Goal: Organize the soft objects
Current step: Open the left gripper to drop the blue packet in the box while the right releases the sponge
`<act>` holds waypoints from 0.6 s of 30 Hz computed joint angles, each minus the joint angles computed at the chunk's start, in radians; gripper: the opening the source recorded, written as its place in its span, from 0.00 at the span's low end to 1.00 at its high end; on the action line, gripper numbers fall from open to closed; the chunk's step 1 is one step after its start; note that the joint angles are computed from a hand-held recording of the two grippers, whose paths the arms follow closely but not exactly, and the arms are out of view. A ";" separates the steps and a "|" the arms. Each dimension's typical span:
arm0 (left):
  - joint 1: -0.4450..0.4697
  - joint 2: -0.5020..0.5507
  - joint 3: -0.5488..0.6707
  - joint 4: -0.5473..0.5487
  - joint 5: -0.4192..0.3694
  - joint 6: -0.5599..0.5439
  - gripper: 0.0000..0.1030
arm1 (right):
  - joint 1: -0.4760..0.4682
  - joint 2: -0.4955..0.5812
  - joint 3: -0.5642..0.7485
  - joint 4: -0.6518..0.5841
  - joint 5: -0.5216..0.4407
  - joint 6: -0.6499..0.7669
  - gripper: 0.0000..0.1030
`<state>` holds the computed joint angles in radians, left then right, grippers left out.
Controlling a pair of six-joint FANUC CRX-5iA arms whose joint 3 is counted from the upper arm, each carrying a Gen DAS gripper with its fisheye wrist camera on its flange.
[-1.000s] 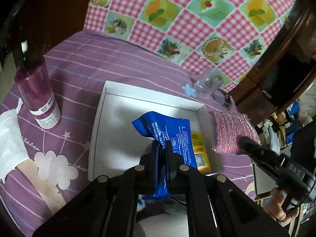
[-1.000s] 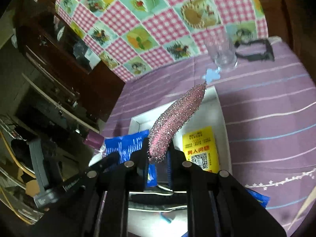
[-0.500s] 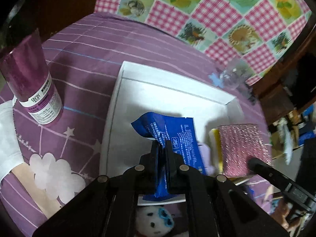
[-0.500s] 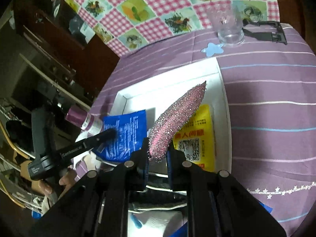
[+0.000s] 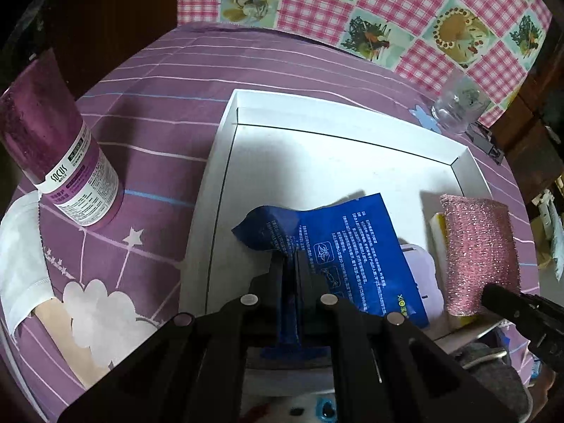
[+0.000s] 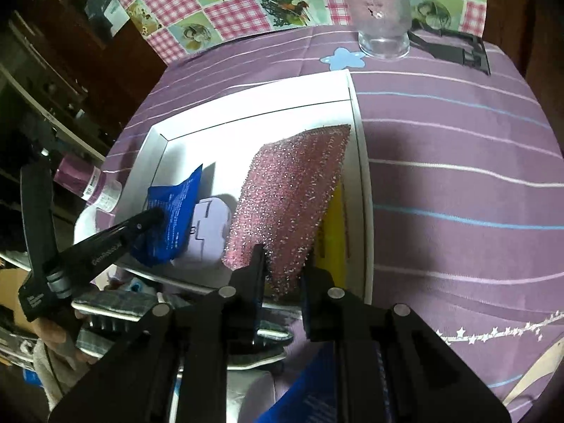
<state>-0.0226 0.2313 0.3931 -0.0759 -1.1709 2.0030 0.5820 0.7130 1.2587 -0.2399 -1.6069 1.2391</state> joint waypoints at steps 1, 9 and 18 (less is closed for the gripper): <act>0.000 -0.001 -0.002 0.000 0.003 0.001 0.04 | 0.002 0.001 -0.001 0.009 0.001 0.002 0.19; -0.009 -0.010 0.012 -0.036 -0.002 0.021 0.21 | -0.043 0.011 0.040 -0.084 -0.026 -0.142 0.41; 0.025 -0.072 -0.057 0.058 0.093 0.001 0.57 | -0.045 -0.025 0.030 -0.059 -0.022 -0.218 0.58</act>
